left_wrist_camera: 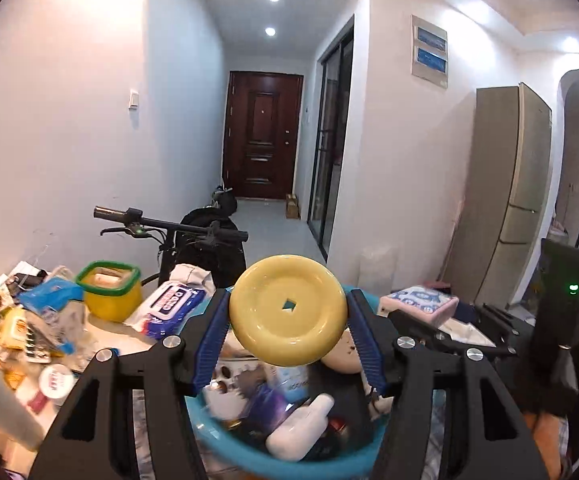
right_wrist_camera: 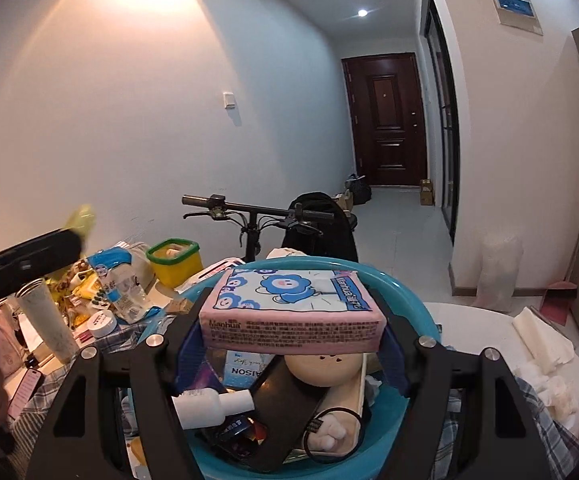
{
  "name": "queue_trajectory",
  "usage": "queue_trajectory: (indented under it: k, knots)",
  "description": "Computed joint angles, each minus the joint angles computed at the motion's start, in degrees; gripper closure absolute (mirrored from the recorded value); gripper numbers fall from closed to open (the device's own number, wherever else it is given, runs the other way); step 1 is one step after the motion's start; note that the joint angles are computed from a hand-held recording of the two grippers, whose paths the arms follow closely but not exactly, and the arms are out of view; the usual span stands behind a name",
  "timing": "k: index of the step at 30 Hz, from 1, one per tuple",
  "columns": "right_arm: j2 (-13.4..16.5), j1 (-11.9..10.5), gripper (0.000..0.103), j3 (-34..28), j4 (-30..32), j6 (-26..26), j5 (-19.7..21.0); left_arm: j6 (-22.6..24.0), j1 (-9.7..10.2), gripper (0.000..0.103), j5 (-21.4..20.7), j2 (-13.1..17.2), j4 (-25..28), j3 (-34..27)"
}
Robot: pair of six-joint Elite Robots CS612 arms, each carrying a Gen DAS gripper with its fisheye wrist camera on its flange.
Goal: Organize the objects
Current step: 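Carry the yellow lid and pink tissue pack over the teal basin with both tools, then open the left tool to drop the yellow lid while the right tool drops the pink pack into the basin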
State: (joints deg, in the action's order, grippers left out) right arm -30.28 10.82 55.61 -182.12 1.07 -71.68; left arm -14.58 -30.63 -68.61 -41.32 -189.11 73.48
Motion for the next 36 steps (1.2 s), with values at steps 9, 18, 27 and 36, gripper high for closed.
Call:
queue_trajectory:
  k: [9, 18, 27, 36]
  knots:
    - [0.6, 0.1, 0.032, -0.7, 1.0, 2.0, -2.0, -3.9, 0.24, 0.042, -0.6, 5.3, -0.2, -3.4]
    - [0.1, 0.7, 0.032, 1.4, -1.5, 2.2, -7.5, -3.1, 1.62, 0.042, -6.5, 7.0, 3.9, -5.4]
    - [0.3, 1.1, 0.032, 1.9, 0.5, 1.1, -7.3, -2.0, 1.66, 0.042, -7.0, 7.0, 4.1, -5.0]
    - [0.0, 0.9, 0.032, 2.7, -1.6, 2.8, -7.3, -1.0, 1.67, 0.042, -6.9, 7.2, 3.4, -5.5]
